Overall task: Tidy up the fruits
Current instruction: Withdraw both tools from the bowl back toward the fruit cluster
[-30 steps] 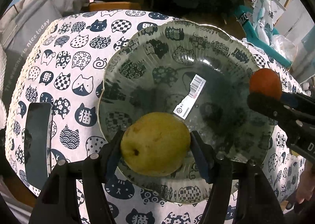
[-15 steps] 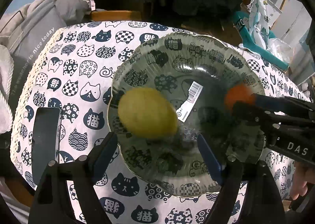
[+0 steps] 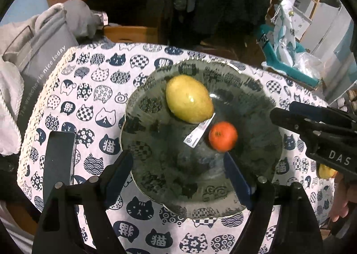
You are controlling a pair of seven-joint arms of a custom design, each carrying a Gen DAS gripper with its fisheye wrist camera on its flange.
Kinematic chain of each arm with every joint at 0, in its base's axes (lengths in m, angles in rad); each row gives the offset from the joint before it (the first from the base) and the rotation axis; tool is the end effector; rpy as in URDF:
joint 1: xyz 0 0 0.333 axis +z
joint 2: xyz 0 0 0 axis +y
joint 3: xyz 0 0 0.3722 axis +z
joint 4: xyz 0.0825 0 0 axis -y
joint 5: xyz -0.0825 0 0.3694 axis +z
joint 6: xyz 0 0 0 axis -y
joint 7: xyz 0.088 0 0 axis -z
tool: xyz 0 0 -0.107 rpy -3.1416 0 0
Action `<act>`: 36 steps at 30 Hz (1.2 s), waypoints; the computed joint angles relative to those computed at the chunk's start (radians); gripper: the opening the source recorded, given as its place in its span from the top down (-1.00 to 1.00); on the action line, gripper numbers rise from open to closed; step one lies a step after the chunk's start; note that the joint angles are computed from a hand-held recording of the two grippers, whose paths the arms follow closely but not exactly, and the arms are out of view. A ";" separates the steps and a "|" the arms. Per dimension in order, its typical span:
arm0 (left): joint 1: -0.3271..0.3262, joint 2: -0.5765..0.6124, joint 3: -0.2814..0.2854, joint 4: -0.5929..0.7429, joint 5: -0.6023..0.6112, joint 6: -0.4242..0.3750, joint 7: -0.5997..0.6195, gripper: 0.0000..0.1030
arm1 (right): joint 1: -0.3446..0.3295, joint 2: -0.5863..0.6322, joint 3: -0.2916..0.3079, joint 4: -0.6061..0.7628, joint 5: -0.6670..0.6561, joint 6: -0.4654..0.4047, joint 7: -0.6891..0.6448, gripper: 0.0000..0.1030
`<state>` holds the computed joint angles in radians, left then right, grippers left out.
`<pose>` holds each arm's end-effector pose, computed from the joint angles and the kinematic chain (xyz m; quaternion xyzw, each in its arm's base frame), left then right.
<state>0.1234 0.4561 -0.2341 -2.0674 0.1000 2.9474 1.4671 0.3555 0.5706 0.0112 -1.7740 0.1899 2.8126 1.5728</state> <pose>0.6403 -0.0637 0.3237 -0.6706 0.7086 -0.1868 0.1153 0.6745 0.2478 0.3461 -0.7510 0.6164 -0.0864 0.2204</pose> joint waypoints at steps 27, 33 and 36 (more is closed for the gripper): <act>0.180 -0.248 -0.284 -0.173 -0.312 0.184 0.275 -0.69 | 0.162 -0.342 -0.248 -0.351 -0.264 0.306 0.262 -0.36; 0.270 -0.289 -0.406 -0.200 -0.396 0.226 0.362 -0.75 | 0.302 -0.418 -0.433 -0.417 -0.472 0.350 0.436 -0.47; 0.354 -0.301 -0.515 -0.206 -0.478 0.244 0.440 -0.86 | 0.326 -0.456 -0.480 -0.445 -0.568 0.373 0.522 -0.53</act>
<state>0.4779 0.1555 -0.7495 -2.2738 -0.3784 3.1915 1.9072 0.6813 0.1142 -0.4693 -2.2191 -0.3786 3.1855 2.0952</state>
